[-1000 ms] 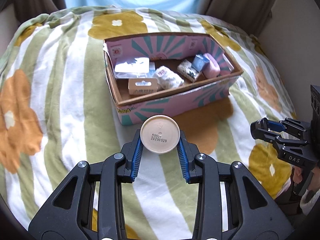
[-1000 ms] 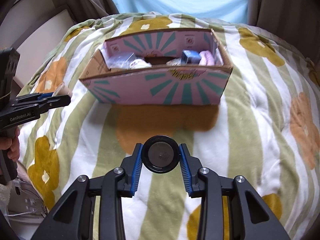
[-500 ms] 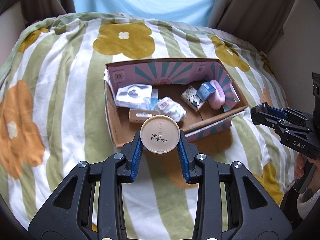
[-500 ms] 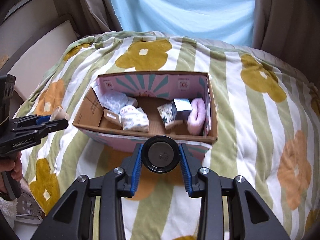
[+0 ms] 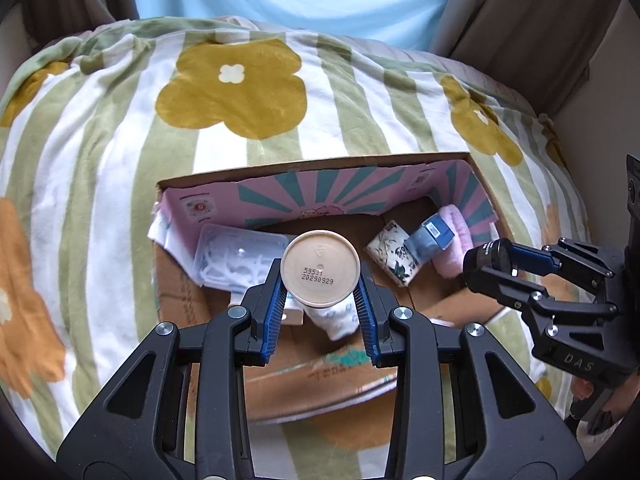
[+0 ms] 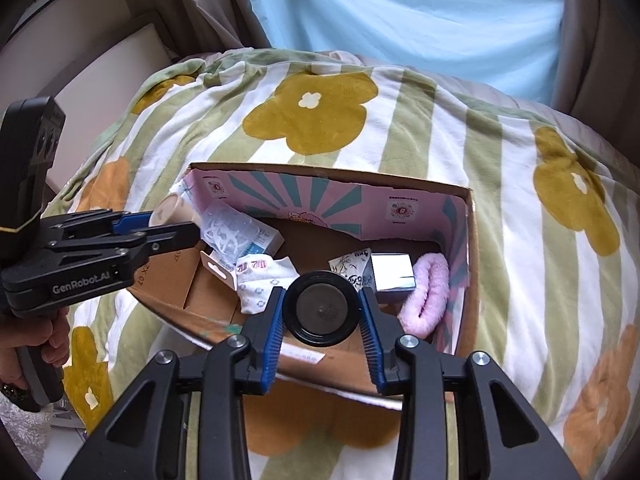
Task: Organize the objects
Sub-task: 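Carry the beige tin and black lens cap over the cardboard box, then lower tin and lens cap into the box and open both tools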
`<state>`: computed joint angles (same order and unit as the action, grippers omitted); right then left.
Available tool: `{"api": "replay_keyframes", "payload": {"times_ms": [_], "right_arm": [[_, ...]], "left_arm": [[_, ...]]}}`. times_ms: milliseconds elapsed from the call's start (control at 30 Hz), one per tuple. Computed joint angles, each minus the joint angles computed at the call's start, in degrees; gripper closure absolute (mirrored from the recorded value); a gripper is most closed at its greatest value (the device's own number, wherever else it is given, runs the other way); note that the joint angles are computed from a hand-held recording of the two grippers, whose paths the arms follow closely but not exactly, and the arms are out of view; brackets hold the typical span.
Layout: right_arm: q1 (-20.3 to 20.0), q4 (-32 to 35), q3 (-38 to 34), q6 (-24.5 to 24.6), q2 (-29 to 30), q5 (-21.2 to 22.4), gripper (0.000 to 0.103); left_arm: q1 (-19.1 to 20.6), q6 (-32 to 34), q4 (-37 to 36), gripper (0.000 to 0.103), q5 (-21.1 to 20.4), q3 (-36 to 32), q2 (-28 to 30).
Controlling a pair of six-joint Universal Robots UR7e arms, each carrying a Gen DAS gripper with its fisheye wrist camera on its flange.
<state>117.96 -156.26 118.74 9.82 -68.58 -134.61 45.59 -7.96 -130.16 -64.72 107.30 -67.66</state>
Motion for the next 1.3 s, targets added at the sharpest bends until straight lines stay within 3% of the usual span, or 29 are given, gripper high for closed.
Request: {"api": "replay_keyframes", "payload": {"times_ms": [333,700,733,767,800,833,867,900,1300], "right_arm": [[-4.0,-0.2,0.1,-2.6,0.4,3.8,0.07],[-5.0,1.9,-0.3,-0.9,0.2,5.9,0.07],[-5.2,2.0,-0.3,-0.7,0.2,6.2,0.067],[-5.2,1.0,0.1,-0.7,0.1,6.3,0.049],[-5.0,0.2,0.4,-0.7,0.0,5.9,0.038],[-4.8,-0.6,0.8,-0.7,-0.1,5.3,0.018],[-4.6,-1.2,1.2,-0.2,-0.2,4.7,0.007],[-4.6,-0.7,1.3,0.4,-0.5,4.6,0.003],[-3.3,1.8,1.4,4.4,-1.0,2.4,0.001]], "left_arm": [[1.7,-1.4,0.4,0.073,-1.0,-3.1,6.4],[0.4,-2.0,3.7,0.071,-1.5,-5.8,9.1],[0.3,-2.3,3.9,0.063,-1.3,-6.0,9.1],[0.4,-2.5,4.2,0.05,-1.6,-6.2,9.1],[0.5,-2.9,4.3,0.002,-1.7,-6.4,9.0],[0.4,-3.0,2.9,0.0,-1.4,-5.9,8.6],[0.4,-3.0,2.3,0.0,-1.2,-5.6,8.2],[0.5,-3.3,2.6,0.0,-1.3,-5.7,8.1],[0.4,-4.3,3.6,0.0,-1.3,-5.4,6.8]]}}
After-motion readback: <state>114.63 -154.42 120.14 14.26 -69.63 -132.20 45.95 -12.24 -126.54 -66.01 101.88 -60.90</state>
